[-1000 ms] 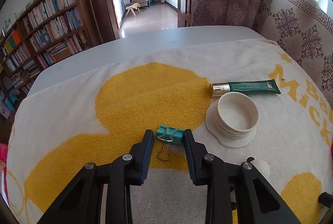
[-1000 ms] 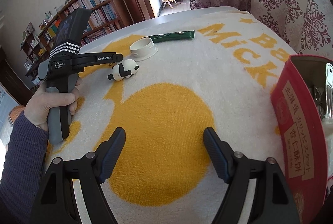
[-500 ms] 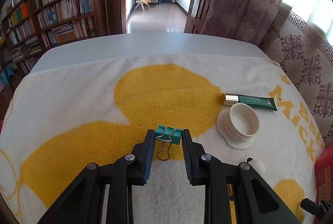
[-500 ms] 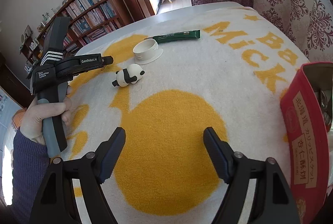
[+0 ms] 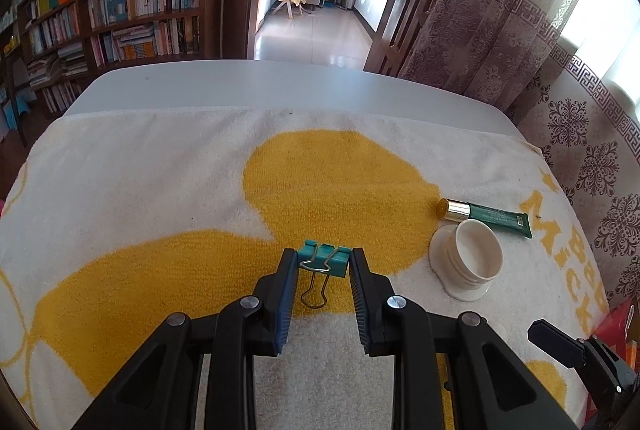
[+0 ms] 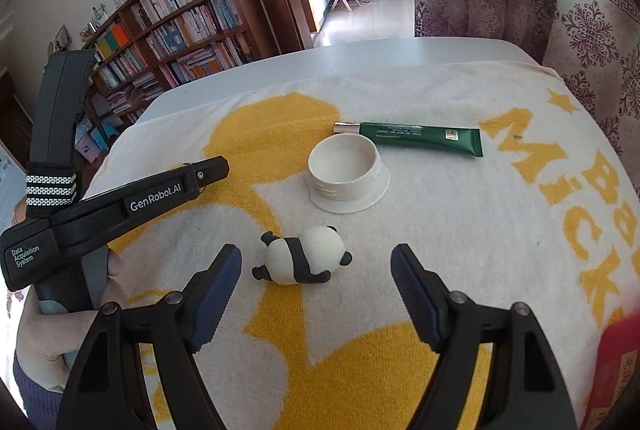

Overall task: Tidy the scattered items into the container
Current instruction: 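Lower the left tool onto the teal binder clip and close on it, then grasp the panda figure with the right tool while the left tool holds the clip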

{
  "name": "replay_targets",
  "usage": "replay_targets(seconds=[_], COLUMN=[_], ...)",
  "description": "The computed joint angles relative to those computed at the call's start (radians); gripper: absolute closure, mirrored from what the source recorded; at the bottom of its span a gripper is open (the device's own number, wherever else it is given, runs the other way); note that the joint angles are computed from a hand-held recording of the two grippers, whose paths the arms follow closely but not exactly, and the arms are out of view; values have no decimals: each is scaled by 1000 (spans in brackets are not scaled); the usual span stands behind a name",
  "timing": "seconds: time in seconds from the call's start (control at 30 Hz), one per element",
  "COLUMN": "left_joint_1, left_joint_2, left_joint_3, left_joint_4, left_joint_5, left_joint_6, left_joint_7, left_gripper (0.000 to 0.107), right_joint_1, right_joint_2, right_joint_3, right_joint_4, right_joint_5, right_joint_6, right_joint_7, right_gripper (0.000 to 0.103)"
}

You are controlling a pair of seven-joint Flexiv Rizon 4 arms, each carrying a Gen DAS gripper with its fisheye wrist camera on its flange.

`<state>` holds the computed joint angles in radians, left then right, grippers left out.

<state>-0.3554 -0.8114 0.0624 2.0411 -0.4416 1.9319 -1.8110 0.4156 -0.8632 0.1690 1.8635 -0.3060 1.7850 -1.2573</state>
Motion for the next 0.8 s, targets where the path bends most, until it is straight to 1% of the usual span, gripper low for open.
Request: replay_targets(seconds=[0.07, 0.17, 0.23, 0.27, 0.3, 0.33, 0.47, 0.6, 0.8], left_joint_1=[16, 28, 30, 31, 30, 31, 40, 40, 33], left_joint_2=[0, -2, -3, -3, -4, -4, 0, 4, 6], left_joint_3=[-14, -24, -26, -27, -27, -28, -36, -36, -38], left_joint_4=[2, 0, -4, -5, -7, -7, -3, 0, -6], left_joint_5=[8, 19, 24, 26, 28, 30, 41, 46, 51], left_joint_6=[2, -2, -7, -8, -10, -11, -3, 3, 2], left_joint_7=[-6, -9, -10, -11, -12, -13, -21, -23, -19], left_gripper=[79, 79, 79, 79, 79, 79, 79, 79, 79], right_joint_1=[40, 68, 141, 176, 194, 212, 188, 84, 52], right_joint_2=[-9, -17, -17, -15, -13, -10, 3, 25, 93], right_joint_3=[-40, -66, -143, -179, -196, -215, -189, -85, -74], right_joint_4=[-14, -23, -9, -2, 4, 9, 23, 57, 173], right_joint_5=[-6, -9, 13, 26, 34, 44, 59, 59, 93], right_joint_6=[-13, -46, -21, -15, -6, -5, -9, 2, 114], right_joint_7=[-12, -22, -19, -18, -21, -23, -23, -19, -25], right_gripper=[23, 23, 23, 27, 32, 39, 40, 39, 39])
